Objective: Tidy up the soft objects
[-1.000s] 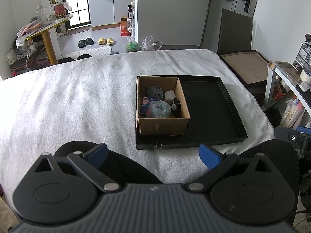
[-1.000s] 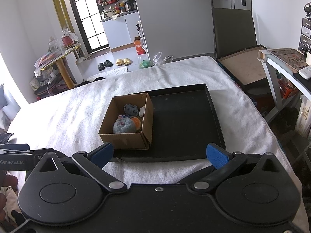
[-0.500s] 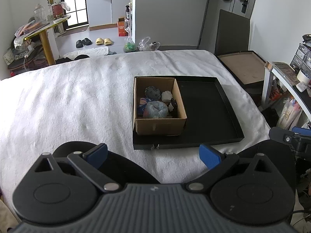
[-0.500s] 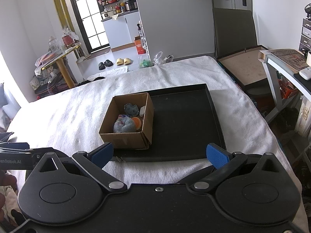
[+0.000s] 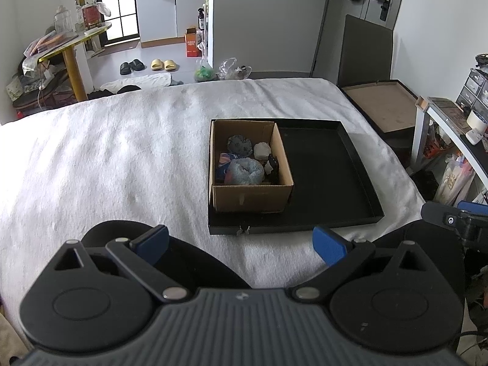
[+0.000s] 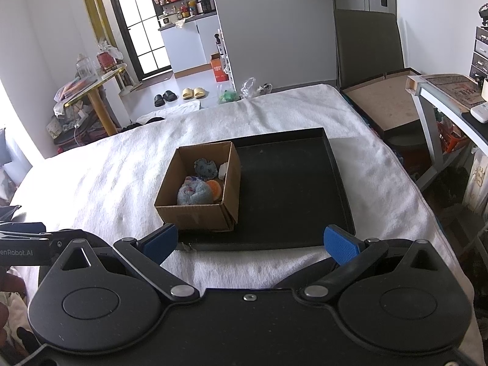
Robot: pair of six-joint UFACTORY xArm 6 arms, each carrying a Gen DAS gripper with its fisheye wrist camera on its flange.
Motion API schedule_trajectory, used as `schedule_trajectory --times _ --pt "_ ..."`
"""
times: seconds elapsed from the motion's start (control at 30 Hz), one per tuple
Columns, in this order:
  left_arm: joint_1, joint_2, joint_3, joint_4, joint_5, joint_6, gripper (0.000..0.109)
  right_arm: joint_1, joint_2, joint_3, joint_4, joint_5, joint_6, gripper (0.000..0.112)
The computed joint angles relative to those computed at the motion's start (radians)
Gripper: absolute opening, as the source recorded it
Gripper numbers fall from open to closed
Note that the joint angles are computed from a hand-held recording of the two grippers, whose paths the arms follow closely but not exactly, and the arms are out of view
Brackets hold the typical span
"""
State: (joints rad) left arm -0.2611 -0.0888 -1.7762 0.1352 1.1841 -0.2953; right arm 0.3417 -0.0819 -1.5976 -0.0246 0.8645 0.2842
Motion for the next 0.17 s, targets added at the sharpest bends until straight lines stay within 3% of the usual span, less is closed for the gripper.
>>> schedule_trajectory --times 0.17 --pt "0.001 0.000 0.003 -0.011 -0.005 0.016 0.100 0.000 0.003 -0.004 0.001 0.002 -0.001 0.103"
